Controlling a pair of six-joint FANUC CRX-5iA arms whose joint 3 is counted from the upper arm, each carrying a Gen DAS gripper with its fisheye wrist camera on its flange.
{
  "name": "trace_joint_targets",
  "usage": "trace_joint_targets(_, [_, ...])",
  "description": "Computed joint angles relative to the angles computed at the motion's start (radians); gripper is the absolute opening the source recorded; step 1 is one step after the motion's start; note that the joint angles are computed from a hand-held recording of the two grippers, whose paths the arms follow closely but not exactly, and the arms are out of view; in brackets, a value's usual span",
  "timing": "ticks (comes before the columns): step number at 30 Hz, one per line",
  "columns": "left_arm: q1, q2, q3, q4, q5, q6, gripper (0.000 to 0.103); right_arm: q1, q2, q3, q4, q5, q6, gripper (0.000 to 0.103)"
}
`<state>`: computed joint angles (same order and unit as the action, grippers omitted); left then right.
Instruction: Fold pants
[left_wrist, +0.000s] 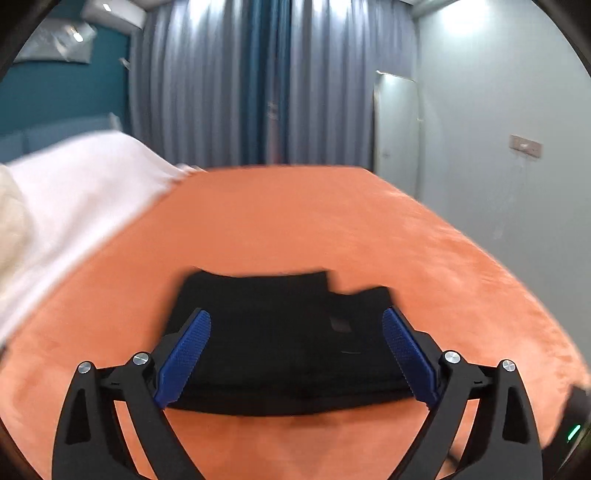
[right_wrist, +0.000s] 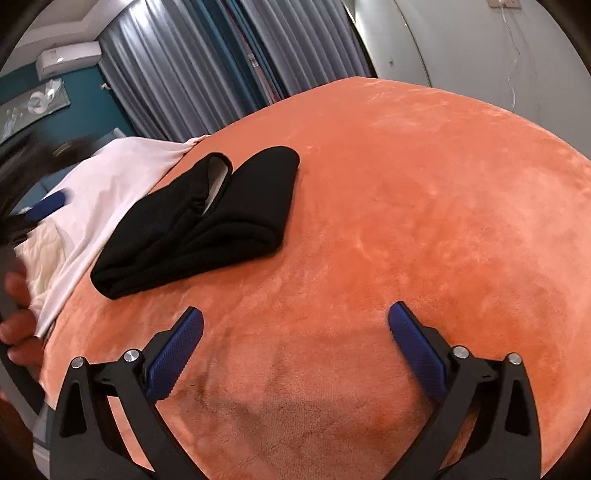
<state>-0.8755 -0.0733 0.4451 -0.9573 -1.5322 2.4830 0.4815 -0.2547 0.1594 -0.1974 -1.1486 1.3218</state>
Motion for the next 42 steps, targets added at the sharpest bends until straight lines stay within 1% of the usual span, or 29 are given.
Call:
trace_joint_targets(1, [-0.004, -0.014, -0.010, -0.027, -0.050, -0.003, 0.093, -0.019, 0.014, 0.023, -0.012, -0.014, -0.005, 0.096])
trace_joint_targets(2, [0.001, -0.042, -0.039, -0.055, -0.120, -0.002, 0.093, -0.030, 0.028, 0.050, -0.026, -0.024, -0.013, 0.095])
trace_joint_targets(4, [0.023, -0.068, -0.075, -0.068, -0.205, 0.013, 0.092, -0.050, 0.076, 0.150, -0.096, -0.067, 0.000, 0.095])
trace_joint_targets(5, [0.033, -0.093, -0.108, -0.070, -0.239, 0.025, 0.092, -0.042, 0.107, 0.204, -0.102, -0.093, 0.006, 0.095])
trace_joint_targets(7, [0.050, -0.134, -0.168, -0.083, -0.314, 0.056, 0.092, 0.003, 0.196, 0.336, -0.086, -0.148, 0.037, 0.095])
trace_joint_targets(9, [0.053, -0.167, -0.209, -0.089, -0.362, 0.068, 0.092, 0.052, 0.296, 0.470, -0.070, -0.204, 0.068, 0.095])
trace_joint_targets(11, [0.075, -0.197, -0.245, -0.064, -0.360, 0.075, 0.092, 0.088, 0.383, 0.565, -0.046, -0.252, 0.068, 0.094])
trace_joint_targets(13, [0.042, -0.239, -0.275, -0.064, -0.390, 0.099, 0.092, 0.128, 0.480, 0.652, 0.010, -0.300, 0.035, 0.094])
trace_joint_targets(15, [0.003, -0.275, -0.290, -0.079, -0.421, 0.109, 0.092, 0.144, 0.530, 0.683, 0.028, -0.329, -0.006, 0.094])
trace_joint_targets(16, [-0.011, -0.283, -0.290, -0.085, -0.435, 0.113, 0.092, 0.146, 0.542, 0.685, 0.020, -0.335, -0.018, 0.081])
trace_joint_targets(17, [-0.016, -0.306, -0.306, -0.085, -0.437, 0.118, 0.092, 0.150, 0.556, 0.689, 0.011, -0.343, -0.029, 0.063])
trace_joint_targets(18, [-0.014, -0.328, -0.321, -0.078, -0.431, 0.126, 0.092, 0.159, 0.560, 0.685, 0.026, -0.345, -0.040, 0.059])
trace_joint_targets(20, [-0.009, -0.351, -0.333, -0.064, -0.425, 0.136, 0.092, 0.193, 0.541, 0.645, 0.073, -0.311, -0.043, 0.032])
trace_joint_targets(22, [0.022, -0.367, -0.345, -0.041, -0.398, 0.139, 0.092, 0.199, 0.543, 0.671, 0.066, -0.321, -0.048, 0.019])
trace_joint_targets(23, [0.041, -0.366, -0.342, -0.024, -0.380, 0.134, 0.092, 0.194, 0.543, 0.687, 0.051, -0.323, -0.050, 0.016])
trace_joint_targets(25, [0.052, -0.362, -0.333, -0.014, -0.359, 0.123, 0.092, 0.184, 0.529, 0.717, 0.039, -0.313, -0.052, 0.014])
trace_joint_targets(27, [0.044, -0.346, -0.313, -0.021, -0.354, 0.111, 0.092, 0.179, 0.489, 0.708, 0.059, -0.280, -0.039, 0.013])
trace_joint_targets(28, [0.036, -0.340, -0.307, -0.024, -0.346, 0.108, 0.092, 0.169, 0.454, 0.683, 0.080, -0.260, -0.035, 0.013])
trace_joint_targets(30, [0.031, -0.325, -0.302, -0.021, -0.325, 0.111, 0.092, 0.142, 0.416, 0.633, 0.104, -0.254, -0.033, 0.013])
trace_joint_targets(32, [0.064, -0.313, -0.305, 0.021, -0.287, 0.103, 0.092, 0.117, 0.396, 0.560, 0.134, -0.258, -0.061, 0.014])
trace_joint_targets(33, [0.097, -0.302, -0.307, 0.063, -0.257, 0.095, 0.092, 0.101, 0.400, 0.518, 0.136, -0.284, -0.051, 0.015])
trace_joint_targets(34, [0.125, -0.292, -0.306, 0.103, -0.231, 0.088, 0.092, 0.087, 0.389, 0.477, 0.119, -0.275, -0.036, 0.019])
trace_joint_targets(35, [0.141, -0.284, -0.304, 0.129, -0.212, 0.085, 0.092, 0.069, 0.358, 0.427, 0.083, -0.223, -0.025, 0.021])
trace_joint_targets(36, [0.162, -0.276, -0.306, 0.165, -0.180, 0.080, 0.092, 0.048, 0.337, 0.410, 0.041, -0.198, -0.019, 0.022])
trace_joint_targets(38, [0.198, -0.262, -0.304, 0.215, -0.146, 0.073, 0.092, 0.016, 0.338, 0.446, -0.020, -0.223, -0.037, 0.028])
trace_joint_targets(39, [0.226, -0.258, -0.309, 0.245, -0.116, 0.065, 0.092, 0.001, 0.331, 0.450, -0.040, -0.225, -0.037, 0.028])
trace_joint_targets(40, [0.253, -0.250, -0.312, 0.269, -0.097, 0.056, 0.092, -0.008, 0.325, 0.452, -0.058, -0.223, -0.041, 0.031])
trace_joint_targets(41, [0.284, -0.239, -0.317, 0.292, -0.078, 0.043, 0.092, -0.024, 0.313, 0.447, -0.080, -0.222, -0.047, 0.042])
trace_joint_targets(42, [0.307, -0.230, -0.321, 0.308, -0.064, 0.031, 0.092, -0.042, 0.304, 0.441, -0.098, -0.221, -0.063, 0.049])
